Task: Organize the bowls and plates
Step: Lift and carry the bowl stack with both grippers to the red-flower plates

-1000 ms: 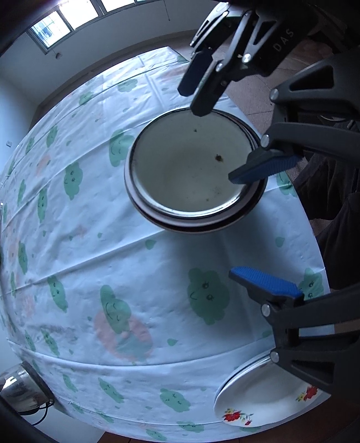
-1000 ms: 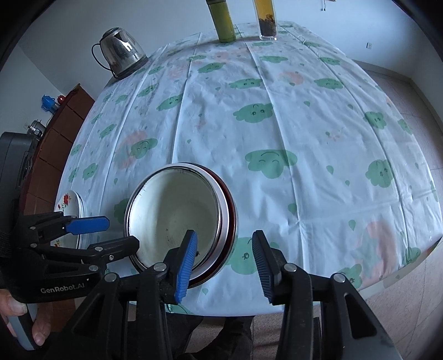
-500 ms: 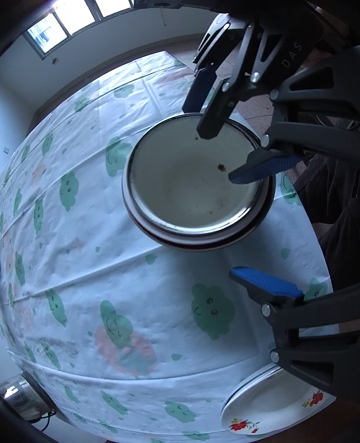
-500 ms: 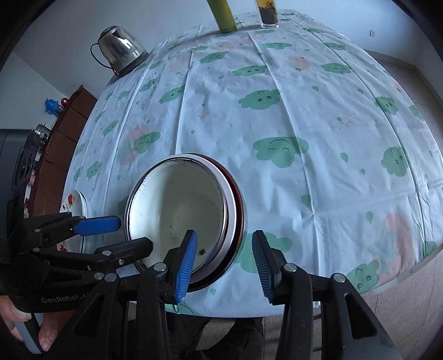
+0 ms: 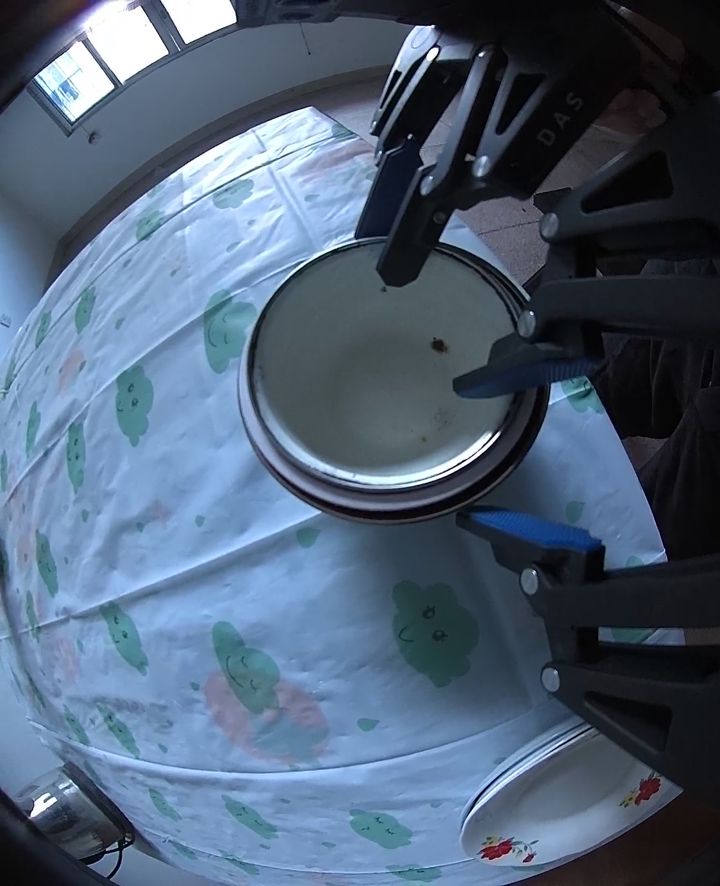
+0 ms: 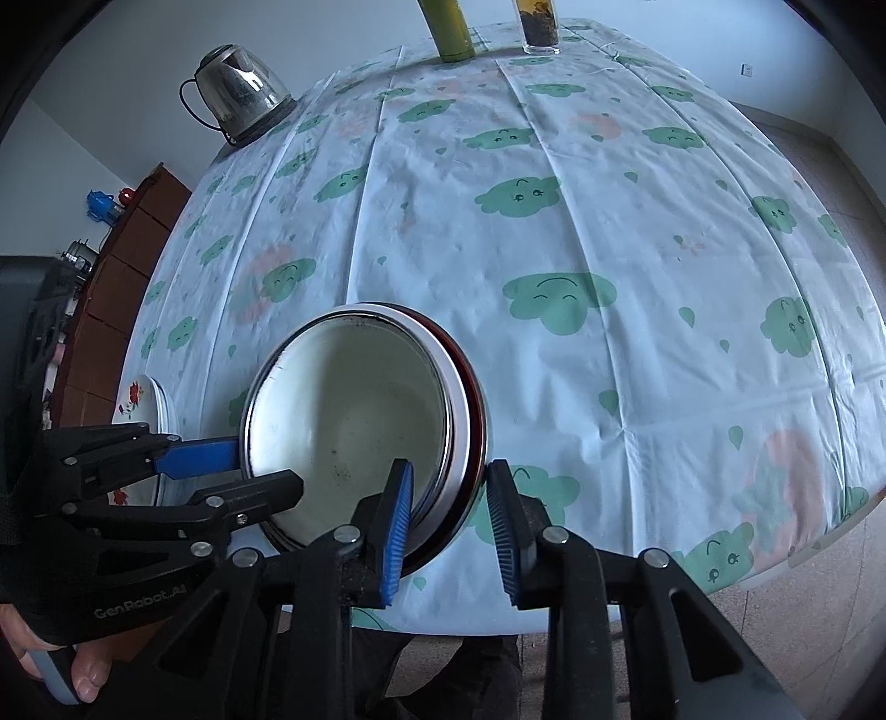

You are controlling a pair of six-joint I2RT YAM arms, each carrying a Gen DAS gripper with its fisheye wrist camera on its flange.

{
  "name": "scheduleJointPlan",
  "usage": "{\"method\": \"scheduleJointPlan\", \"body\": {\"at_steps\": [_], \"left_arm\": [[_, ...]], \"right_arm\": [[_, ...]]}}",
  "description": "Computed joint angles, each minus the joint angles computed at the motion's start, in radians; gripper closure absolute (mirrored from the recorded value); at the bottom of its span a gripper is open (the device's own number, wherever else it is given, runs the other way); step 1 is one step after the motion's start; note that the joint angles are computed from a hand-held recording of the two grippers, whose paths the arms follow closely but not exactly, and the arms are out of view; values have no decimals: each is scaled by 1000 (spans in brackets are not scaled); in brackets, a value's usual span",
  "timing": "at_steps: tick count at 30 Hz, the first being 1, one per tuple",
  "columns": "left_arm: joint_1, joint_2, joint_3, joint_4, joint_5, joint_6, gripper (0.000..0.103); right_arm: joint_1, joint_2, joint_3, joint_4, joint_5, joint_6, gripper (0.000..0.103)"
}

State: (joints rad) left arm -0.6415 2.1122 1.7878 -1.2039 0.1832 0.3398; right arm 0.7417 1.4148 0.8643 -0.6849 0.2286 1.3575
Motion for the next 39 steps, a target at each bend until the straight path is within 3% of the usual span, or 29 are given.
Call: {"method": "scheduleJointPlan", "body": {"at_steps": [21, 39], "left_arm": [[51, -64, -3, 7, 3, 13, 64], [184, -131, -24, 4, 5, 35, 64]], "right_arm": [[1, 35, 126, -77, 14, -51, 74], [13, 200, 350, -100, 3, -160, 74]]}}
